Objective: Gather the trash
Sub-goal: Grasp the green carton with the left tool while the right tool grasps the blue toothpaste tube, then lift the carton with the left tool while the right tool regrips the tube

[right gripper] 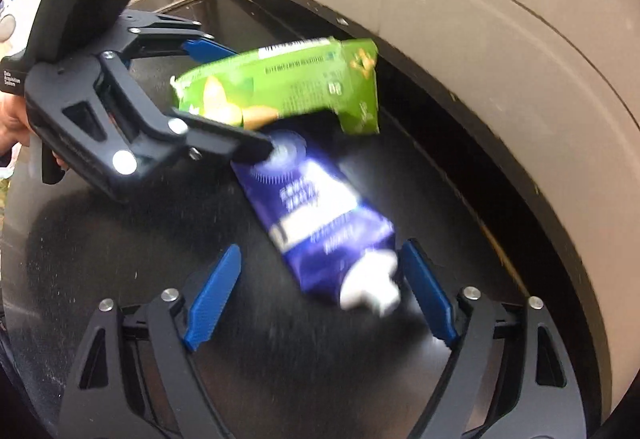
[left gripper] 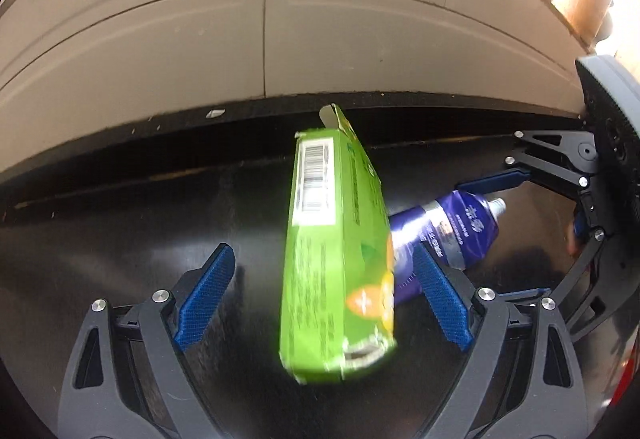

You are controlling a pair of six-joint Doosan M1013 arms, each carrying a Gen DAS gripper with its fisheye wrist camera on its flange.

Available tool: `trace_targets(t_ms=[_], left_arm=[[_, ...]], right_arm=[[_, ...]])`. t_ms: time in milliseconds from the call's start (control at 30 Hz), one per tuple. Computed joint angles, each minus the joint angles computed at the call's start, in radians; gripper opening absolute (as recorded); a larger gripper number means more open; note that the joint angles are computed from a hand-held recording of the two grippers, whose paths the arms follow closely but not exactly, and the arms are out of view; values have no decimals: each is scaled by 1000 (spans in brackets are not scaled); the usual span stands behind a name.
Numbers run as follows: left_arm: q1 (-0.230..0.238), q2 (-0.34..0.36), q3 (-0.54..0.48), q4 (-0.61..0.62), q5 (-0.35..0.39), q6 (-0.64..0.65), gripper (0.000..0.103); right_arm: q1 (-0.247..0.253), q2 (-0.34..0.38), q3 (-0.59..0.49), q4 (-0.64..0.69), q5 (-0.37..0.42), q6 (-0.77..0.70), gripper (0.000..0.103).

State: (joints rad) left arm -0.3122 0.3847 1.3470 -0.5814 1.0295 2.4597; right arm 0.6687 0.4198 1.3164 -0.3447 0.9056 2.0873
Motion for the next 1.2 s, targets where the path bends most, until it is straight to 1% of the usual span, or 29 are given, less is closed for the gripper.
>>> trace_targets(t_ms=[33, 67, 100, 133, 167, 200, 233, 300, 333, 367, 400, 467, 533, 567, 633, 700, 800, 833, 867, 933, 1000, 1033, 1067, 1100, 1133, 1167, 1200], left_arm=[[-2, 4, -3, 2, 2, 9, 74], [-4, 6, -7, 17, 11, 7, 69], [-4, 5, -5, 15, 8, 7, 63], [-2, -1, 2, 7, -7, 8, 52], [-2, -7, 6, 23, -23, -4, 46], [3, -10, 7, 22, -15, -9, 46], [12, -11, 7, 0, 0, -1, 46], [22, -31, 31, -10, -12, 14, 46], [26, -46, 48, -8, -21, 30, 46], [28, -61, 64, -11, -38, 45, 46], [33, -80, 84, -17, -49, 61, 46], [49, -118, 122, -35, -60, 86, 46], [63, -158, 163, -40, -89, 98, 46], [72, -188, 193, -42, -112, 109, 46], [96, -220, 222, -68, -97, 131, 46], [113, -277, 280, -70, -116, 161, 46], [134, -336, 351, -62, -151, 182, 46], [137, -357, 383, -74, -154, 185, 46], [155, -375, 403, -84, -140, 193, 46], [190, -404, 423, -75, -121, 201, 46], [202, -427, 452, -62, -130, 189, 46], [216, -429, 458, -66, -108, 181, 46], [235, -432, 463, -71, -85, 183, 46], [246, -436, 468, -72, -66, 178, 46], [256, -441, 473, -76, -54, 186, 46], [254, -446, 477, -78, -60, 194, 46], [261, -455, 487, -82, -63, 214, 46]], right_arm=[[2, -3, 2, 1, -8, -1, 69], [3, -5, 3, 1, -13, -1, 59], [1, -3, 0, 5, -9, -1, 58], [3, -3, 1, 1, -4, 5, 57], [9, -7, 6, -7, 0, 19, 56], [12, -9, 9, -19, 0, 34, 53], [21, -12, 14, -45, 8, 77, 53], [39, -29, 32, -98, 3, 204, 37], [50, -36, 37, -102, 16, 248, 33], [65, -40, 40, -125, 41, 280, 31], [74, -43, 45, -129, 49, 293, 31], [98, -52, 59, -143, 65, 377, 30], [127, -60, 69, -182, 74, 458, 26], [149, -69, 78, -208, 77, 522, 23], [186, -72, 76, -244, 113, 596, 21], [221, -72, 73, -274, 152, 655, 20], [286, -71, 70, -352, 211, 761, 19], [304, -66, 64, -374, 226, 788, 19], [324, -64, 59, -387, 249, 809, 19], [346, -70, 69, -394, 290, 838, 19], [357, -70, 70, -361, 295, 844, 18], [362, -71, 75, -339, 311, 859, 17], [361, -70, 75, -289, 322, 860, 10], [358, -75, 84, -251, 313, 866, 1], [364, -80, 98, -239, 304, 898, 1], [374, -80, 107, -242, 308, 907, 1], [375, -79, 113, -230, 304, 892, 1]])
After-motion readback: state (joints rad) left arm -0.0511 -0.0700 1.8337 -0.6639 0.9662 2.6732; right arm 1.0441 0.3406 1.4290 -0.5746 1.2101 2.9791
